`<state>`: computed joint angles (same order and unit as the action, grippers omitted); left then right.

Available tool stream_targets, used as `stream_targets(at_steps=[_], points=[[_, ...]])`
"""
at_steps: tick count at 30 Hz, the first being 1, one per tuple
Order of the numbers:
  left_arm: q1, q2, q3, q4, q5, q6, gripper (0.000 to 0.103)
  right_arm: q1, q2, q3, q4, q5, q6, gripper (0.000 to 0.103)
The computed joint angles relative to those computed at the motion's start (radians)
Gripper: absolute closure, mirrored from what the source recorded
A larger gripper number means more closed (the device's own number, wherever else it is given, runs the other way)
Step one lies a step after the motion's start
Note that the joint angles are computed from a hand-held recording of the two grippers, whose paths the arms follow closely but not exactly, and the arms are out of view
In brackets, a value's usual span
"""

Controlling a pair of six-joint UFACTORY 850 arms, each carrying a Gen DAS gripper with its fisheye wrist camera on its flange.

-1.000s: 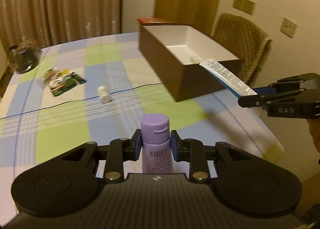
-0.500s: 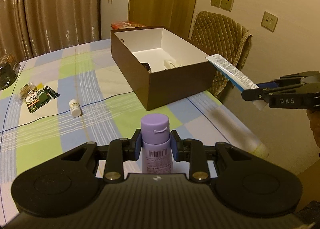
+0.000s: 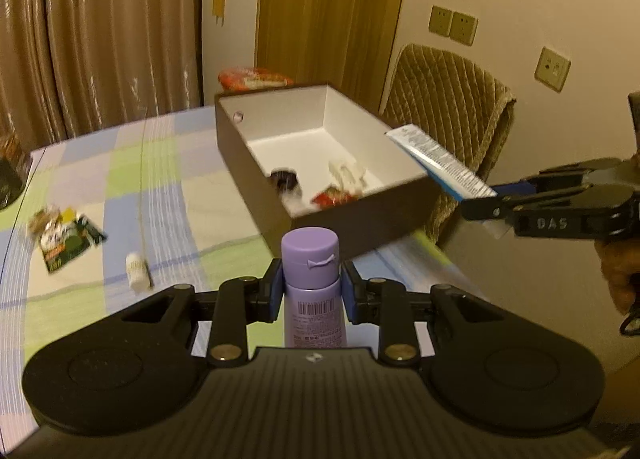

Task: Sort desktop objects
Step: 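Lower both tools into the box and open the left tool to drop the purple bottle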

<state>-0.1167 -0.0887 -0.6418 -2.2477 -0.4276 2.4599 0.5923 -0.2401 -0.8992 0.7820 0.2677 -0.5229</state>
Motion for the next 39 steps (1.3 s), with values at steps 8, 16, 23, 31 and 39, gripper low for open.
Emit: stream_targets(at_steps=[8, 16, 23, 31, 39], points=[[-0.044, -0.113, -0.217, 0.038, 0.002, -0.056, 0.078, -0.094, -0.097, -0.136, -0.346, -0.026, 0.308, 0.075], [-0.090, -0.345, -0.532, 0.240, 0.054, -0.289, 0.078, -0.172, -0.252, -0.310, -0.517, -0.079, 0.493, 0.075], [-0.128, -0.558, -0.753, 0.701, 0.142, -0.730, 0.078, -0.208, -0.367, -0.416, -0.797, -0.161, 0.757, 0.075], [-0.147, -0.711, -0.898, 1.137, 0.165, -1.145, 0.078, -0.217, -0.433, -0.479, -0.944, -0.217, 0.888, 0.075], [-0.154, -0.730, -0.928, 1.292, 0.178, -1.285, 0.070, -0.214, -0.463, -0.519, -1.106, -0.257, 1.018, 0.075]])
